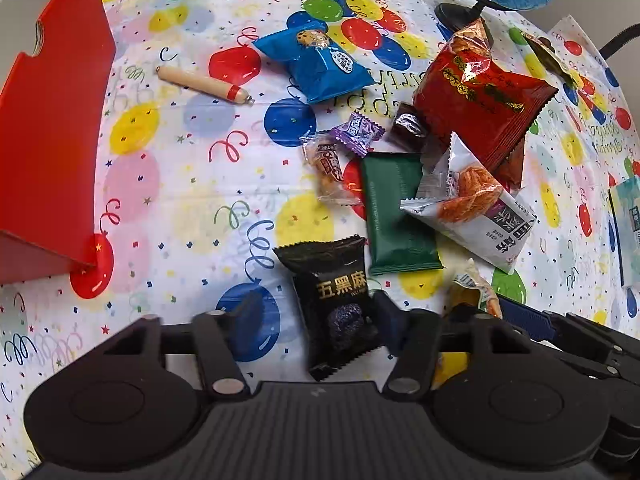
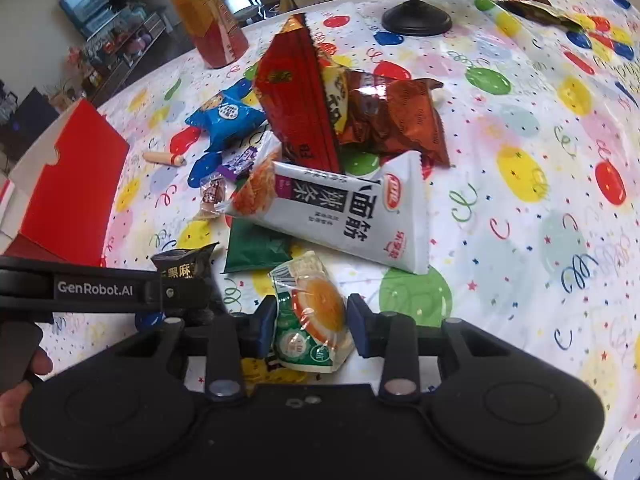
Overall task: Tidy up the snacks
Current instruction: 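Grasp the black sesame packet with the left tool while the right tool grasps the clear pastry packet, then carry both held packets over the open red-and-white box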
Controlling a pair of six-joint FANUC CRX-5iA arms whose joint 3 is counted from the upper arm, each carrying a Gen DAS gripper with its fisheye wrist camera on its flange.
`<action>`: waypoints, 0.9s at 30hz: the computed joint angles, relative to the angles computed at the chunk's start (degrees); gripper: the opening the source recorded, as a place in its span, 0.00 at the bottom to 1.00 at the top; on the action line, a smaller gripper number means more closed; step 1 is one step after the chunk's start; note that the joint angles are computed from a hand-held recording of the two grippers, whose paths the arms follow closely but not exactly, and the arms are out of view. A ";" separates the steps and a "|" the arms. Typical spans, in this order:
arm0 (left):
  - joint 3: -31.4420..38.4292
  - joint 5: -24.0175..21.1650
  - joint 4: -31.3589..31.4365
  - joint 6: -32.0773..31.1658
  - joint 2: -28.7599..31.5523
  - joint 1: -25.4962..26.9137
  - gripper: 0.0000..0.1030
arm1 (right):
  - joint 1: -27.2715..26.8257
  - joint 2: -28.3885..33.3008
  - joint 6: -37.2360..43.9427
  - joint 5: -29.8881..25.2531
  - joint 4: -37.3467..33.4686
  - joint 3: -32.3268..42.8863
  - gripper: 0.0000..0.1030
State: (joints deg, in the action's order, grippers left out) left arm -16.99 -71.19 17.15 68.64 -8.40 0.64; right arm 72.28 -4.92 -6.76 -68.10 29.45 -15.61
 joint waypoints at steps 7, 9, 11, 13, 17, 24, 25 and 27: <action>-1.05 -0.45 1.90 -2.03 -1.30 1.13 0.30 | 1.60 -1.24 -3.15 -1.21 0.75 -0.82 0.34; -1.17 -0.78 2.21 -1.62 -1.62 1.87 0.29 | 2.40 -1.83 -4.66 -1.90 1.30 -1.20 0.34; -1.62 -1.13 3.41 -1.98 -2.17 3.12 0.29 | 3.28 -2.74 -6.36 -2.41 2.10 -1.85 0.34; -2.06 -1.24 4.18 -2.28 -2.90 4.00 0.29 | 4.20 -3.68 -8.19 -2.93 3.08 -2.55 0.34; -2.24 -1.85 4.28 -2.12 -3.91 4.91 0.29 | 5.91 -5.46 -11.44 -3.48 4.92 -3.95 0.34; -1.40 -2.97 2.20 -0.64 -5.92 4.94 0.29 | 8.78 -6.57 -12.86 -5.82 6.63 -3.84 0.34; -1.02 -3.25 1.23 -0.02 -6.10 4.75 0.29 | 9.17 -6.50 -12.46 -6.38 6.57 -3.42 0.34; -0.46 -3.78 -0.19 1.32 -6.47 4.70 0.29 | 9.75 -6.04 -11.34 -7.77 5.92 -2.16 0.34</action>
